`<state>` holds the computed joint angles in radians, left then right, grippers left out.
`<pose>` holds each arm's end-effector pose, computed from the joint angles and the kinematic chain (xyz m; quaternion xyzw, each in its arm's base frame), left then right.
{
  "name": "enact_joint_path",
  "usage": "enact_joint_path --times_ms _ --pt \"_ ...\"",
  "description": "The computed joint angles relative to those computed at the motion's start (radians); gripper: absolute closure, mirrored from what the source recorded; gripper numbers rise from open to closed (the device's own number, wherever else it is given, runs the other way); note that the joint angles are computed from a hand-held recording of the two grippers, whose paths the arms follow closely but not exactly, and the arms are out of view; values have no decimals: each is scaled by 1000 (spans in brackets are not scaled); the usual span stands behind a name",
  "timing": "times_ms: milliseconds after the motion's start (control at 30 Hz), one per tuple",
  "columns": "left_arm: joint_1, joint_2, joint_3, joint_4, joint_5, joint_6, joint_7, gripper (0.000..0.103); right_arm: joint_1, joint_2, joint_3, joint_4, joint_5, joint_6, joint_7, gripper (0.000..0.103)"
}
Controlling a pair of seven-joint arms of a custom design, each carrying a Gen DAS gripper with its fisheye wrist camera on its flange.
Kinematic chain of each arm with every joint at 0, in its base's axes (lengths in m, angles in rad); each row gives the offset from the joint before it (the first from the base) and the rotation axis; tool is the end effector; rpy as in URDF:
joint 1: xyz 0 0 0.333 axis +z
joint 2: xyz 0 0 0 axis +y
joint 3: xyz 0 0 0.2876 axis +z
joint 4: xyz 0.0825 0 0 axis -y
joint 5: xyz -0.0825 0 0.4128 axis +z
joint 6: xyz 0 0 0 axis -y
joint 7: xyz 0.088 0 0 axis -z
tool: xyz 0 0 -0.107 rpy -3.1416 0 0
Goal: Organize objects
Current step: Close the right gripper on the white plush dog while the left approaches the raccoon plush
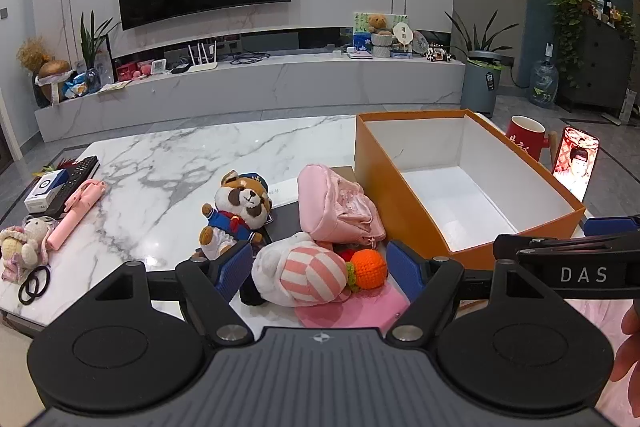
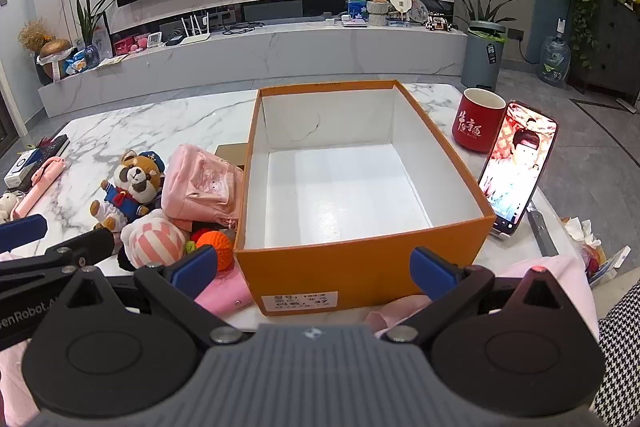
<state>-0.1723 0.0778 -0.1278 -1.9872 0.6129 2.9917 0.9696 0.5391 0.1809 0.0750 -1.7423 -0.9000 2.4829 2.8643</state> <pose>0.5992 -0.2264 0.4857 -0.5424 0.7030 -0.3481 0.3006 0.5553 0.3918 0.4910 -0.6040 0.6733 -0.2984 0.3048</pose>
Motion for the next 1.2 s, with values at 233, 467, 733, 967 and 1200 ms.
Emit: enact_joint_path --times_ms 233,467,733,967,1200 --pt "2 2 -2 1 -21 -2 19 16 1 11 -1 9 12 7 -15 1" --pt "5 13 -8 9 -88 -12 82 17 3 24 -5 23 35 6 -36 1" --pt "14 30 -19 19 -198 -21 200 18 7 53 -13 52 72 10 -82 1" --pt "59 72 -74 66 -467 -44 503 23 -7 90 -23 88 142 93 -194 8" --pt "77 146 -80 171 -597 -97 669 33 -9 195 -36 228 272 120 -407 29"
